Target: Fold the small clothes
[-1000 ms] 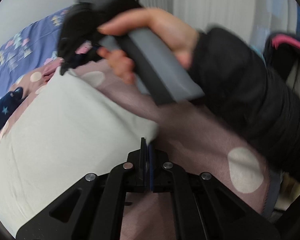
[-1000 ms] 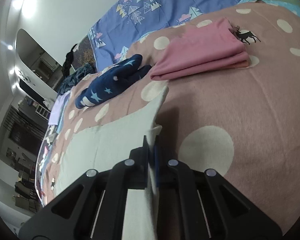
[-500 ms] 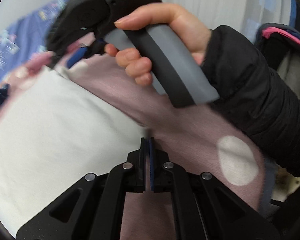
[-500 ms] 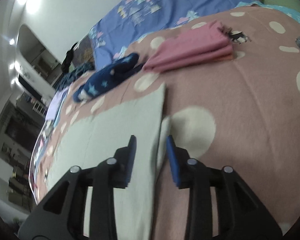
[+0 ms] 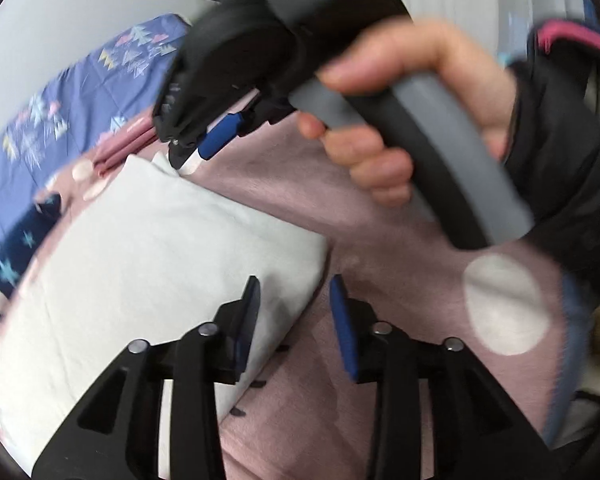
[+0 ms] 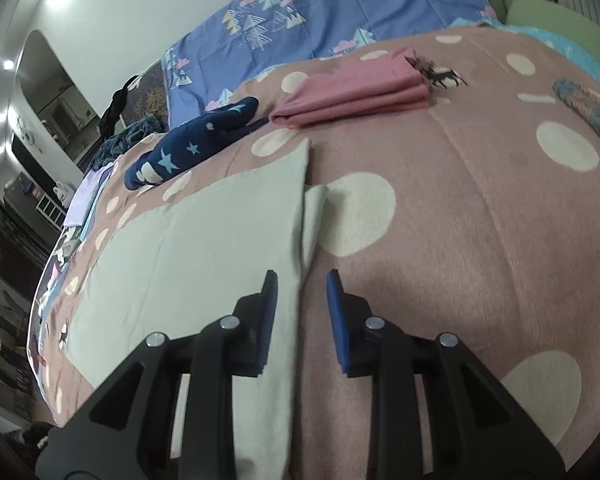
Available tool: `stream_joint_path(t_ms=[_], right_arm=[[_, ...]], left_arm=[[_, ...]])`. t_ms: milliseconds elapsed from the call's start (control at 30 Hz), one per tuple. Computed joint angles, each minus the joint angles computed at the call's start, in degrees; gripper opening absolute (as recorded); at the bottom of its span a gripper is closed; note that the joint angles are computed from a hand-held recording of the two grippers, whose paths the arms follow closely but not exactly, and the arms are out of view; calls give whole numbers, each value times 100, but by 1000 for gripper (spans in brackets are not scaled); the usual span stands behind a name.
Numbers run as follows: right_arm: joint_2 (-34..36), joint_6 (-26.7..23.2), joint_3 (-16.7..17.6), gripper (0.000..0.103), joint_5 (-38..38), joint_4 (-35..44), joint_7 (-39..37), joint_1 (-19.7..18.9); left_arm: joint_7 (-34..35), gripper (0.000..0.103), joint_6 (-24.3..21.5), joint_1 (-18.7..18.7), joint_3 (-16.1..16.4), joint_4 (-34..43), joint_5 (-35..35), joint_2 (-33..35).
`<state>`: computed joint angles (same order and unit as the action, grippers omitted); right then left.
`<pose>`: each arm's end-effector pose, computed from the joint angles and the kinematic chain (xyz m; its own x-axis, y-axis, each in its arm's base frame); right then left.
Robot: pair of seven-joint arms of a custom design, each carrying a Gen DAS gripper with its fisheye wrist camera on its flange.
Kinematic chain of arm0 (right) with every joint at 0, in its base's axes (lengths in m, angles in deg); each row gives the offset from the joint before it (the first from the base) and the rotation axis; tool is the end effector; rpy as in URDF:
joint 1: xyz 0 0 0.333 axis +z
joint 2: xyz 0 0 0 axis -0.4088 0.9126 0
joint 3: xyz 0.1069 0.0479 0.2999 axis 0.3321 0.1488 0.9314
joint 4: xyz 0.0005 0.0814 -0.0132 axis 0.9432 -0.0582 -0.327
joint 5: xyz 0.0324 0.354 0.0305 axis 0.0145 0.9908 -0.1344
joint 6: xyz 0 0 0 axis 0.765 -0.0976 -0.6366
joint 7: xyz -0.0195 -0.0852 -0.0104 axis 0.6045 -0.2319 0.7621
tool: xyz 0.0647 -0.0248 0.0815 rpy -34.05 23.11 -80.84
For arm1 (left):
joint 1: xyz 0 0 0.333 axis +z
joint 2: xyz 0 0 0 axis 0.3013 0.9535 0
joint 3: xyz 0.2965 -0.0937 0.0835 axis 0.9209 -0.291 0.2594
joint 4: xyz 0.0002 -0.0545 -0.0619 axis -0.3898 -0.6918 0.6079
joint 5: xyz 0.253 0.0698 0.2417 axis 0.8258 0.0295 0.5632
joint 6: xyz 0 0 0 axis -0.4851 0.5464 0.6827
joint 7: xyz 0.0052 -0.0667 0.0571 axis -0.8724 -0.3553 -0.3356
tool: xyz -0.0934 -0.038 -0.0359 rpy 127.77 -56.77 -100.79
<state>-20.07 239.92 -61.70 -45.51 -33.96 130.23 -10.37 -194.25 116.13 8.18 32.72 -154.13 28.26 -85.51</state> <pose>0.5294 0.1806 0.5110 -0.2901 -0.8461 -0.4471 -0.6386 0.5191 -0.5681 0.4707 -0.1372 0.5112 -0.9420 -0.2644 -0.2069 -0.0752 0.7669 -0.6374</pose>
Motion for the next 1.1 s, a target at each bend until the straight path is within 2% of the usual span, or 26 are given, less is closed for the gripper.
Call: stream_joint_path(t_ms=[67, 100, 133, 167, 267, 300, 367, 400, 433, 467, 500, 567, 667, 733, 800, 867, 900, 1000, 1100], right_arm=[[-36, 214, 32, 27, 408, -187, -209, -9], [-38, 358, 66, 28, 721, -295, -445, -1], [-22, 357, 92, 28, 845, -324, -534, 23], [-15, 238, 81, 28, 686, -342, -380, 45], [-108, 500, -32, 21, -399, -587, 650, 13], [-174, 519, -45, 13, -791, -660, 1123, -28], [-290, 645, -16, 11, -1243, -784, 1789, -135], [-404, 545, 50, 11, -1615, -822, 2254, -207], [-507, 309, 135, 13, -1839, -812, 2486, -249], [-652, -131, 262, 15, -2060, -769, 2662, -252], [-733, -383, 344, 20, -2183, -737, 2728, -248], [-907, -872, 510, 22, -2352, -674, 2764, -179], [-1039, -1405, 702, 22, -2582, -523, 2728, -58], [-1033, -1963, 880, 22, -2793, -273, 2621, 90], [-906, -2478, 1021, 23, -3021, 67, 2425, 278], [-679, -3076, 1152, 26, -3325, 496, 2149, 537], [-449, -3393, 1245, 29, -3546, 839, 1897, 710], [153, -3649, 1287, 35, -3970, 1592, 1273, 1141], [973, -3475, 1305, 42, -4296, 2490, 432, 1588]], left_arm=[[197, 37, 408, -110, -117, -146, -22, 2], [233, 30, 398, -73, -201, -130, -49, 27], [116, 18, 70, -141, -85, 4, 90, 88], [33, 2, -296, -104, -31, 174, 187, 154], [45, 0, -998, -9, 29, 323, 239, 133], [125, 0, -982, 5, 17, 259, 202, 74], [197, 0, -993, 33, 24, 190, 158, -18], [163, 0, -1056, 56, 46, 216, 140, -28], [122, 1, -1101, 83, 64, 282, 133, 14], [57, 5, -1123, 121, 84, 349, 110, 53], [-7, 17, -1094, 152, 89, 368, 69, 57], [-88, 33, -976, 194, 91, 359, -61, 37], [-232, 34, -1221, 315, 211, 403, -99, -12], [-260, 34, -1369, 461, 337, 439, -151, 13], [-376, 40, -1334, 644, 435, 441, -190, 29], [-596, 41, -1278, 864, 544, 571, -168, 142], [-767, 45, -1269, 985, 593, 672, -108, 221], [-1223, 50, -1378, 1428, 794, 1106, 26, 604], [-1485, 50, -885, 1859, 921, 1301, -158, 839]])
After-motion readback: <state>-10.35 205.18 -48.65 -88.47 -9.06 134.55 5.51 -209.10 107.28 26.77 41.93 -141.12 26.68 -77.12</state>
